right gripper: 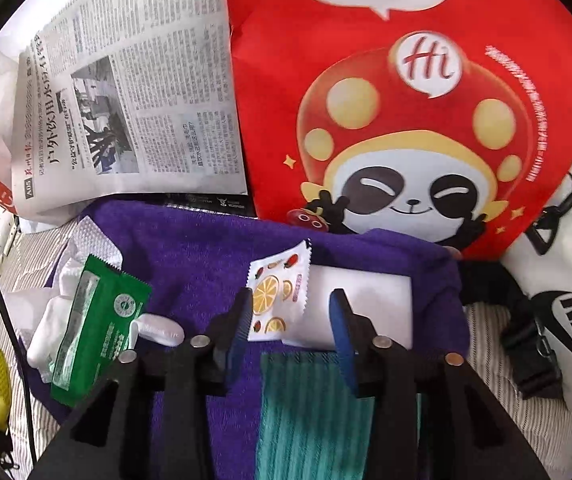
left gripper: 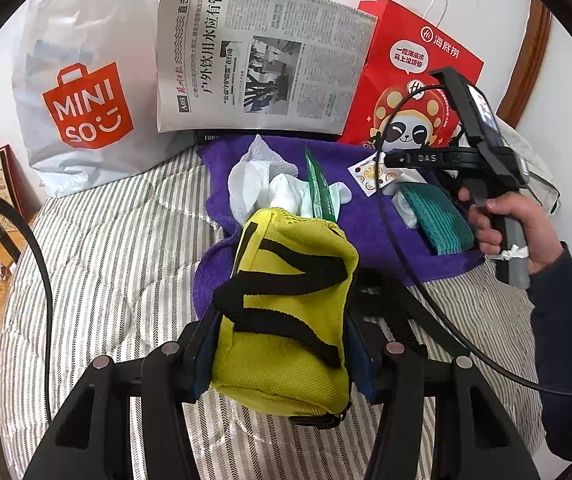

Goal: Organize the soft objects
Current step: 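Carry the white packet onto the towel and open the right tool while the left tool carries the yellow bag, then lower the yellow bag onto the towel and open the left tool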

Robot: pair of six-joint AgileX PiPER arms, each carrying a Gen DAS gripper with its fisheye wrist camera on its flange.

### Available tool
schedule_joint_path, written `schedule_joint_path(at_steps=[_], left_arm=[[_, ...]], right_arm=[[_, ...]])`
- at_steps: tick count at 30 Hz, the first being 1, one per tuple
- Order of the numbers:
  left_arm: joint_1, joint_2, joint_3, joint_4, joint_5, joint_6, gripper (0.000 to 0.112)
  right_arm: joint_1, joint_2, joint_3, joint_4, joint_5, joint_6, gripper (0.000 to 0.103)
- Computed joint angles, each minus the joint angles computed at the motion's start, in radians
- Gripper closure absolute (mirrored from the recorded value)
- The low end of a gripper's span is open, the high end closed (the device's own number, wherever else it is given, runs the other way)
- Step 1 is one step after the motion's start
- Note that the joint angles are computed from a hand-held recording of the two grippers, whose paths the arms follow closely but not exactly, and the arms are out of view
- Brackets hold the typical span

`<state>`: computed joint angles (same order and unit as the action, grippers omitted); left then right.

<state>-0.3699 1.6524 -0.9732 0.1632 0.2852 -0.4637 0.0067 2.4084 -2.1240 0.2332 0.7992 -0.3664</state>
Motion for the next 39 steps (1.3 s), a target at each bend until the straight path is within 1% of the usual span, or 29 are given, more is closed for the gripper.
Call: schedule_joint_path(at_steps=[3,5,6,7,10,11,13,15,16,17,19,21,22,26,27,29,31,33,34,35,37,39], left_arm=[[-0.010,0.003,-0.009,0.028,0.008,-0.027,0.060],[-0.020,0.012,-0.029,0.042,0.020,-0.041,0.060],[-0.024,0.019,-0.041,0.031,0.025,-0.031,0.060],[-0.028,0.028,-0.055,0.011,0.028,-0.008,0.060],[-0.057,0.072,-0.121,0.034,0.055,-0.017,0.060],[-0.070,0.090,-0.149,0.050,0.067,-0.027,0.060],[-0.092,0.129,-0.208,0.114,0.089,-0.100,0.060],[-0.095,0.165,-0.256,0.070,0.090,-0.056,0.060],[-0.101,0.191,-0.294,0.078,0.102,-0.063,0.060],[-0.108,0.212,-0.321,0.106,0.109,-0.090,0.060],[-0.115,0.255,-0.376,0.110,0.128,-0.083,0.060],[-0.124,0.295,-0.422,0.146,0.146,-0.125,0.060],[-0.126,0.320,-0.449,0.142,0.154,-0.122,0.060],[-0.134,0.395,-0.535,0.147,0.191,-0.131,0.060],[-0.137,0.413,-0.557,0.162,0.204,-0.143,0.060],[-0.148,0.457,-0.615,0.196,0.234,-0.167,0.059],[-0.155,0.499,-0.668,0.208,0.256,-0.174,0.059],[-0.166,0.546,-0.727,0.233,0.293,-0.189,0.059],[-0.173,0.567,-0.752,0.264,0.312,-0.214,0.059],[-0.176,0.588,-0.782,0.267,0.330,-0.204,0.059],[-0.183,0.628,-0.839,0.291,0.370,-0.213,0.059],[-0.192,0.660,-0.885,0.303,0.403,-0.206,0.058]], right_arm=[[-0.009,-0.092,0.149,-0.002,-0.076,-0.033,0.059],[-0.021,-0.178,0.286,0.000,-0.147,-0.069,0.055],[-0.030,-0.218,0.350,0.011,-0.178,-0.092,0.050],[-0.040,-0.260,0.418,0.030,-0.212,-0.124,0.045],[-0.088,-0.374,0.604,0.119,-0.300,-0.248,0.043],[-0.108,-0.408,0.660,0.168,-0.319,-0.303,0.043],[-0.157,-0.436,0.698,0.250,-0.308,-0.399,0.042],[-0.200,-0.467,0.756,0.342,-0.317,-0.511,0.042],[-0.205,-0.460,0.752,0.354,-0.320,-0.531,0.041],[-0.214,-0.470,0.782,0.398,-0.342,-0.587,0.041],[-0.244,-0.484,0.839,0.526,-0.382,-0.731,0.037],[-0.266,-0.482,0.863,0.655,-0.389,-0.856,0.037],[-0.281,-0.478,0.876,0.736,-0.383,-0.934,0.037],[-0.306,-0.462,0.894,0.925,-0.370,-1.112,0.037],[-0.309,-0.459,0.897,0.949,-0.365,-1.131,0.037],[-0.324,-0.455,0.900,0.971,-0.336,-1.153,0.037],[-0.329,-0.443,0.887,0.923,-0.312,-1.114,0.037],[-0.323,-0.444,0.889,0.903,-0.326,-1.099,0.037],[-0.321,-0.450,0.896,0.910,-0.335,-1.108,0.037],[-0.324,-0.455,0.904,0.930,-0.333,-1.130,0.037],[-0.340,-0.459,0.909,0.972,-0.296,-1.161,0.036],[-0.348,-0.447,0.892,0.947,-0.260,-1.123,0.036]])
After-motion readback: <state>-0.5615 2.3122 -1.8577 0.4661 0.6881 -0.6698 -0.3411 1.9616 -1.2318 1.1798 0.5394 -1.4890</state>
